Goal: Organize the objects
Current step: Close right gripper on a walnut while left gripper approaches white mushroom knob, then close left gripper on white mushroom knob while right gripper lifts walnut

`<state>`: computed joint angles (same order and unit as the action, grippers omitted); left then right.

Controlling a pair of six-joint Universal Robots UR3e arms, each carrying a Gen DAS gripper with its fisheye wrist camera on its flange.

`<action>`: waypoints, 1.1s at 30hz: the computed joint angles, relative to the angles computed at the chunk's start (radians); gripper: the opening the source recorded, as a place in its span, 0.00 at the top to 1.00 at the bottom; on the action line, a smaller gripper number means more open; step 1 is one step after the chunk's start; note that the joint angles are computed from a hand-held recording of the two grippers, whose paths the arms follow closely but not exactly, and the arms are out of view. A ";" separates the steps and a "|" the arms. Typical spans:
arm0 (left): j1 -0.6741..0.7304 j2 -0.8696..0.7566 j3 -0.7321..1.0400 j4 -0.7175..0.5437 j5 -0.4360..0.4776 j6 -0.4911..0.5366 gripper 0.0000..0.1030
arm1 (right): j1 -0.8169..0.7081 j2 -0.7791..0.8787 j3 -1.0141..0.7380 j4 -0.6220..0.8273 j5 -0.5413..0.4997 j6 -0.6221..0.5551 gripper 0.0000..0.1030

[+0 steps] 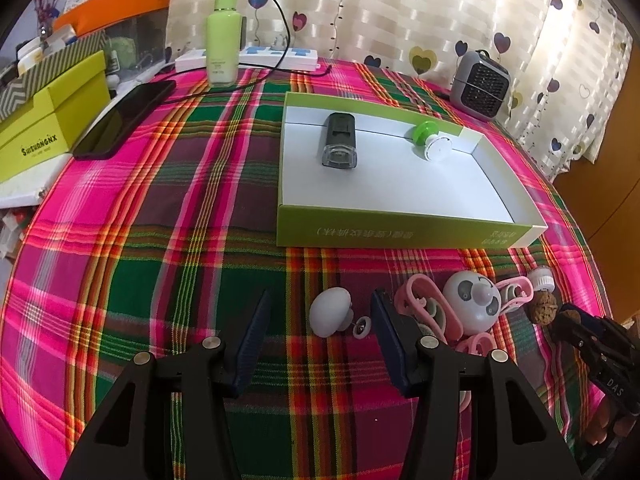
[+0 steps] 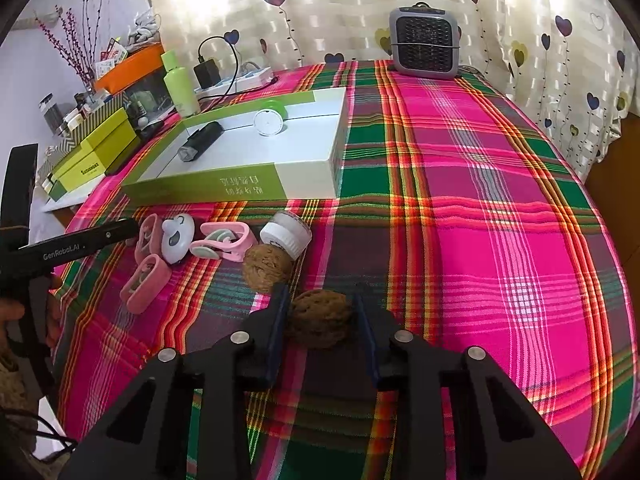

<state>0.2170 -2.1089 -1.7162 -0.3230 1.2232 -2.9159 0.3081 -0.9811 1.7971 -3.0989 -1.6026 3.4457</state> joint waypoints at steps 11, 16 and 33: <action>0.020 0.022 -0.044 0.025 -0.031 -0.038 0.64 | 0.000 -0.004 0.003 -0.003 -0.007 0.008 0.68; 0.022 0.021 -0.041 0.021 -0.039 -0.044 0.74 | -0.001 -0.006 0.006 -0.005 -0.007 0.011 0.68; 0.018 0.029 -0.049 0.025 -0.036 -0.042 0.74 | 0.005 -0.003 0.006 -0.020 -0.006 0.012 0.68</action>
